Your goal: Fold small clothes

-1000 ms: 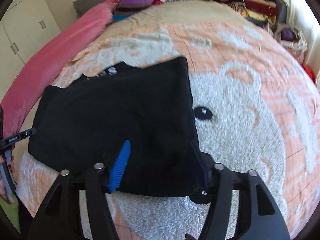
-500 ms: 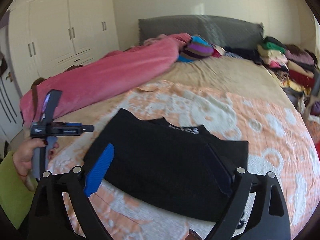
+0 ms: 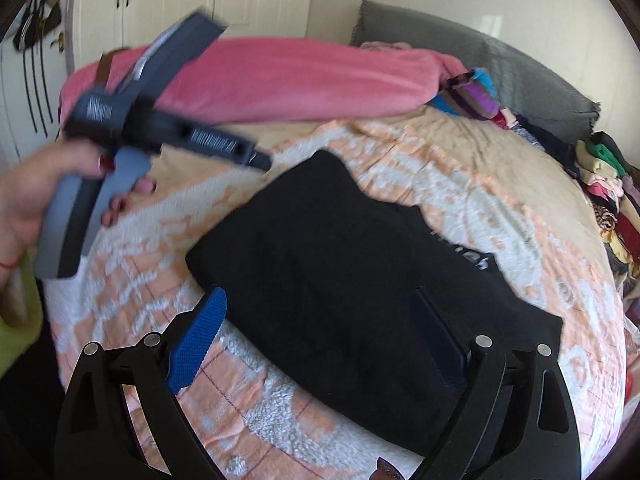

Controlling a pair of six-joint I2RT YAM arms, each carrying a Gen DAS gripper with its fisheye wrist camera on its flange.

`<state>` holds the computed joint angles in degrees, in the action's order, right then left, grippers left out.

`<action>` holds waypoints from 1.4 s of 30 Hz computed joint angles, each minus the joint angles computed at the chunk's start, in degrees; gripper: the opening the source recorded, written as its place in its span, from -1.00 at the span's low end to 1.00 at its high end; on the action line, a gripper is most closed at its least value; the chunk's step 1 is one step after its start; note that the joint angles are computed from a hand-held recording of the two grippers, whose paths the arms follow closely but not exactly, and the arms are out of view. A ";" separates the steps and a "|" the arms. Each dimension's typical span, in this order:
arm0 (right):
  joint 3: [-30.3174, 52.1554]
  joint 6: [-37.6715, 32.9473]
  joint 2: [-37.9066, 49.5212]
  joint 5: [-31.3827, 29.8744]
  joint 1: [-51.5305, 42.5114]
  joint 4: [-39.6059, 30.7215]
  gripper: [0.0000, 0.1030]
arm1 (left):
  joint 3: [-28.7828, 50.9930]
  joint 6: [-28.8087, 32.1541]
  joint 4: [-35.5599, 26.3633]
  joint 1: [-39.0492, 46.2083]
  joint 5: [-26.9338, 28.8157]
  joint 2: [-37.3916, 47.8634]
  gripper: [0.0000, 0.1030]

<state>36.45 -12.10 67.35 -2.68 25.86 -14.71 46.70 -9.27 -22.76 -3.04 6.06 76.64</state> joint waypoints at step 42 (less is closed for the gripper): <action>-7.36 -1.61 8.57 7.46 2.39 21.24 -0.72 | 6.48 -10.09 10.76 -5.06 12.14 13.73 -0.74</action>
<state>29.09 -13.71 75.92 4.78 28.24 6.53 53.18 -19.35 -12.00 -8.10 18.21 90.37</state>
